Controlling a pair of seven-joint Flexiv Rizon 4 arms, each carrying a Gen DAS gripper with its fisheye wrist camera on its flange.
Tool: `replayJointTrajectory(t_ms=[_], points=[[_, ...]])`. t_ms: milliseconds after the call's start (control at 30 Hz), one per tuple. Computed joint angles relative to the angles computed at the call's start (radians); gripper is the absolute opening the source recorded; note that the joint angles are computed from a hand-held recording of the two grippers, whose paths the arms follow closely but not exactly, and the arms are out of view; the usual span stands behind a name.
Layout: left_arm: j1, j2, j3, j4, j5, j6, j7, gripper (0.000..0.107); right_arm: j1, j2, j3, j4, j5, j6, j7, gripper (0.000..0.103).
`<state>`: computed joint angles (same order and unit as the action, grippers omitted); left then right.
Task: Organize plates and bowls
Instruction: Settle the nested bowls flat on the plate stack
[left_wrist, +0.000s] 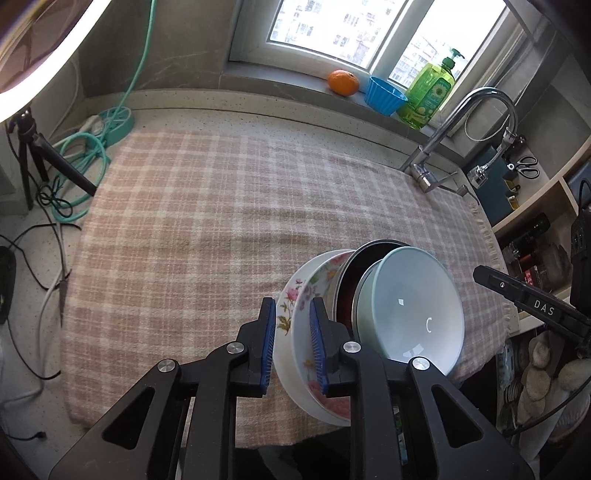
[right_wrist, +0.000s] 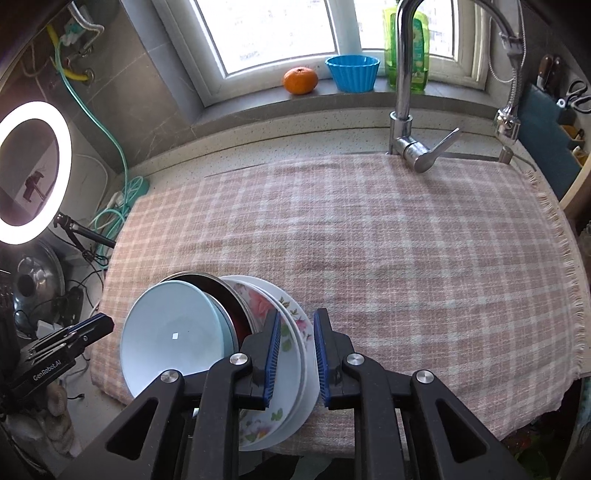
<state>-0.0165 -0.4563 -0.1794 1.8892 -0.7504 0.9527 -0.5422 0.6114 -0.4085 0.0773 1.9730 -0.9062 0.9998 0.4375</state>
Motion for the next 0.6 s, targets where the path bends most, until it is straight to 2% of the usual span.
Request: replayJointTrajectory(t_ms=[100,200,367,600], points=[[0.009,0.01,-0.006,0.003,-0.016,-0.006,0.029,0.018,0.026,0.013,-0.006,0.003,-0.034,-0.063,0.05,0.017],[0.007,0.031,-0.013,0.026,-0.05,0.028,0.071,0.018,0.043,0.023,0.005,-0.002,-0.06,-0.139,0.081,0.017],[-0.006,0.083,-0.017,0.082,-0.127,0.068,0.139,0.018,0.048,0.042,0.02,0.017,-0.143,-0.164,0.17,0.018],[-0.058,0.161,0.001,0.173,-0.228,0.123,0.173,0.018,0.059,0.061,0.063,0.018,-0.171,-0.237,0.139,0.023]])
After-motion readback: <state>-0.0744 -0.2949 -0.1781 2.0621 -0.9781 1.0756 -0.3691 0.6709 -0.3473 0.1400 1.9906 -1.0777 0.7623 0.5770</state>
